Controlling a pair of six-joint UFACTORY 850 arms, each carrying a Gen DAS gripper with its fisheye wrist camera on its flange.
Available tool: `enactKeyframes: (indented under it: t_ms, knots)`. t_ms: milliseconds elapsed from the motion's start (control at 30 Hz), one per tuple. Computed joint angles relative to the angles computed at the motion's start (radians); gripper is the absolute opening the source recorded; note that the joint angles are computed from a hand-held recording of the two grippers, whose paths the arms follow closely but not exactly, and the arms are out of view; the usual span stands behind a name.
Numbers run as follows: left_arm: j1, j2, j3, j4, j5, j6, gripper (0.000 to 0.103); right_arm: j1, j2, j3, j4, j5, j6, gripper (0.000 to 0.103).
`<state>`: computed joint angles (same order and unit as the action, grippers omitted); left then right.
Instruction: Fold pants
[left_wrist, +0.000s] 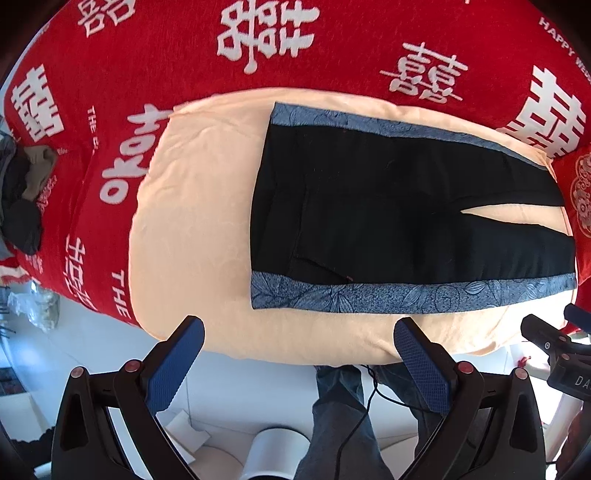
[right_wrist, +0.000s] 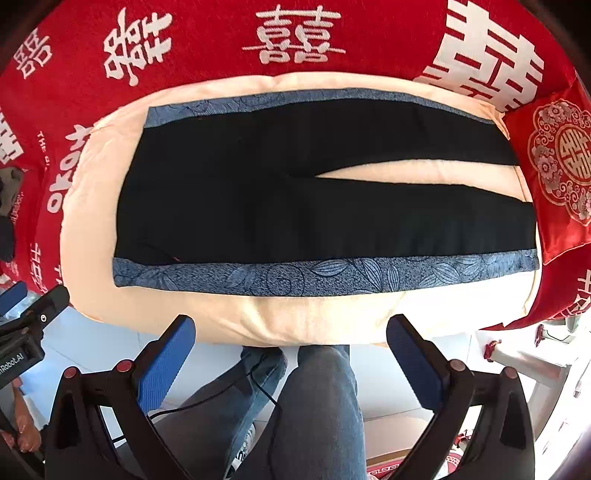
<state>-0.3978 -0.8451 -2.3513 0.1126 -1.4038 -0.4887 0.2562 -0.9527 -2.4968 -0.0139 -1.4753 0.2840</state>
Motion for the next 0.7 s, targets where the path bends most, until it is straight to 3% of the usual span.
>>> enactKeyframes:
  t_ms: [300,400,500,567,700]
  knots:
    - [0.008,0.007,0.1,-0.037,0.045,-0.049,0.103,-0.01,0.008,0.092,-0.007,0.033,-0.009,0.103]
    - [0.011,0.008,0.134,-0.05,0.087,-0.056,0.103,-0.022,0.021,0.15,0.028,0.088,-0.017,0.103]
    - [0.021,0.019,0.193,-0.087,0.155,-0.064,0.103,-0.057,0.069,0.276,0.178,0.227,-0.051,0.103]
    - [0.033,0.046,0.267,-0.124,0.237,-0.072,0.103,-0.093,0.099,0.376,0.384,0.326,-0.119,0.103]
    - [0.056,0.102,0.426,-0.184,0.393,-0.061,0.103,-0.137,0.105,0.53,0.792,0.386,-0.319,0.103]
